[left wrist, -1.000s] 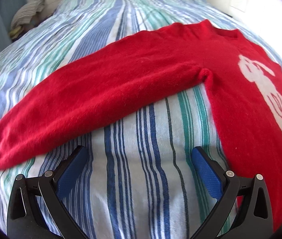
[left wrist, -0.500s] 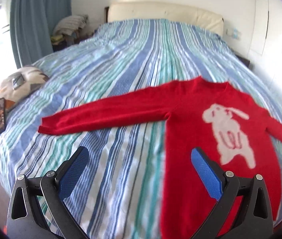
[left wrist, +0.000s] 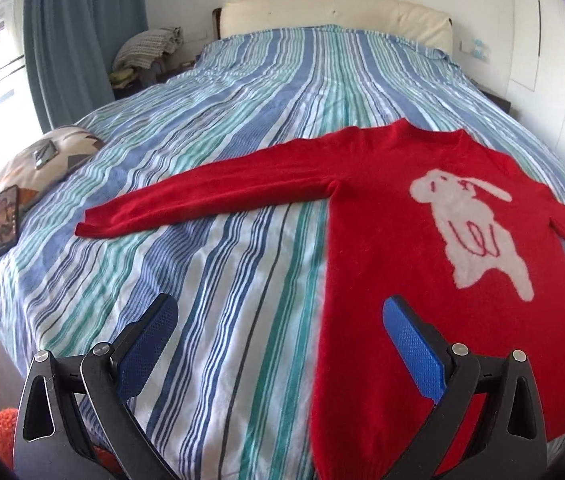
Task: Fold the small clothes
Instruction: 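Grasp the sleeve cuff nearest the right tool with the right tool, then fold the held sleeve across the sweater body and open the right tool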
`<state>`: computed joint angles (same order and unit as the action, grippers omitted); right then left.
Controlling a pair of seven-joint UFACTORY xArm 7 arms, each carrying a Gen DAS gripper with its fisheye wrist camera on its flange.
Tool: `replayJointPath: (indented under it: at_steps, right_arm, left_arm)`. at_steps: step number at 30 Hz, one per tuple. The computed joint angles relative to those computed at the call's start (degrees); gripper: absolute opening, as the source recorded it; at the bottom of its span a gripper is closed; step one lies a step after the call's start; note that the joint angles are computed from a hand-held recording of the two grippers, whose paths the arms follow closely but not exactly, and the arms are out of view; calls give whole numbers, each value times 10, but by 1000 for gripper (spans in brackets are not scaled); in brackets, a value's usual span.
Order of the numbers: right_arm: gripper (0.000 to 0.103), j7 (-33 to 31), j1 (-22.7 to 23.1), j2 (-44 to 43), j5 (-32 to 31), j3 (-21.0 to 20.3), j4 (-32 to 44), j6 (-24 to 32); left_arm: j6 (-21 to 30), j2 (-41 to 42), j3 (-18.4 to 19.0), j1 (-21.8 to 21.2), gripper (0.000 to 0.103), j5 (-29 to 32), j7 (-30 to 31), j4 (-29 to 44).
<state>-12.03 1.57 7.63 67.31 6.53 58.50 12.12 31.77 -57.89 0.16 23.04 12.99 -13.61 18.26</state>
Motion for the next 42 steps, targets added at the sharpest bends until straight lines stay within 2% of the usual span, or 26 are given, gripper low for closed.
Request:
replayJointPath:
  at_steps: [1,2,3,4,5,8,11,14,16,18,19,20,21,22,23,26,27,29,32,33,34,35,37,38,40,42]
  right_arm:
    - [4,-10,3,-7,10,7,5,-20]
    - [4,-41,-11,-15,21,33,16,-31]
    - [4,-55,-2,-31,8,35,18,-34]
    - [4,-48,31,-43,-29,15,26,-30]
    - [4,-45,44,-47,-69,17,49,-20]
    - [4,-60,82,-28,-130,32,150,32]
    - [4,-49,128,46,-208,61,293,83]
    - [4,27,197,154,-341,71,436,126]
    - [5,57,230,217,-393,81,504,148]
    - [11,56,240,298,-400,117,592,198]
    - [18,68,252,333,-410,118,634,233]
    - [42,85,262,361,-434,121,660,247]
    - [62,89,267,367,-434,118,663,265]
    - [63,70,264,364,-410,122,645,260]
    - [63,45,241,352,-390,151,607,243]
    - [63,-23,179,292,-310,190,492,210]
    - [63,-22,169,273,-294,184,459,202]
    - [63,23,164,254,-290,149,420,206]
    - [63,173,187,244,-354,58,379,241]
    - [56,199,184,237,-367,43,352,234]
    - [49,200,169,227,-366,51,323,203]
    - [44,178,147,210,-359,73,289,162]
    - [46,160,154,170,-389,69,238,109]
    - [47,127,138,157,-384,91,225,105]
    - [47,26,93,134,-315,152,206,124]
    - [52,-49,76,109,-251,178,176,149]
  left_arm:
    - [1,-3,6,3,102,0,3,-2]
    - [-3,-7,12,6,102,1,6,-5]
    - [-9,-12,16,12,102,1,8,-10]
    - [-14,-13,18,18,102,1,9,-12]
    - [-19,-11,21,21,102,0,10,-13]
    - [-20,14,34,20,102,-16,15,-5]
    - [-27,29,40,19,102,-29,16,2]
    - [-34,26,43,23,102,-35,19,2]
    - [-32,23,45,30,102,-36,23,0]
    - [-26,23,48,39,102,-36,26,-1]
    - [-22,24,51,42,102,-38,27,0]
    - [-20,25,54,46,102,-40,27,0]
    - [-18,27,57,49,102,-42,26,1]
    - [-17,29,59,52,102,-45,25,2]
    - [-16,30,61,53,102,-47,24,3]
    - [-16,31,69,51,102,-57,25,5]
    - [-15,33,71,48,102,-61,27,5]
    - [-14,39,71,42,102,-67,28,7]
    - [-11,48,54,45,102,-61,25,6]
    - [-10,47,48,47,102,-56,23,5]
    - [-8,44,44,49,102,-51,22,3]
    - [-6,40,39,52,102,-46,19,1]
    - [-3,33,36,55,102,-39,16,-2]
    - [-2,32,38,53,102,-38,17,-2]
    - [-1,43,41,50,102,-38,16,1]
    - [-1,56,40,49,102,-37,13,5]
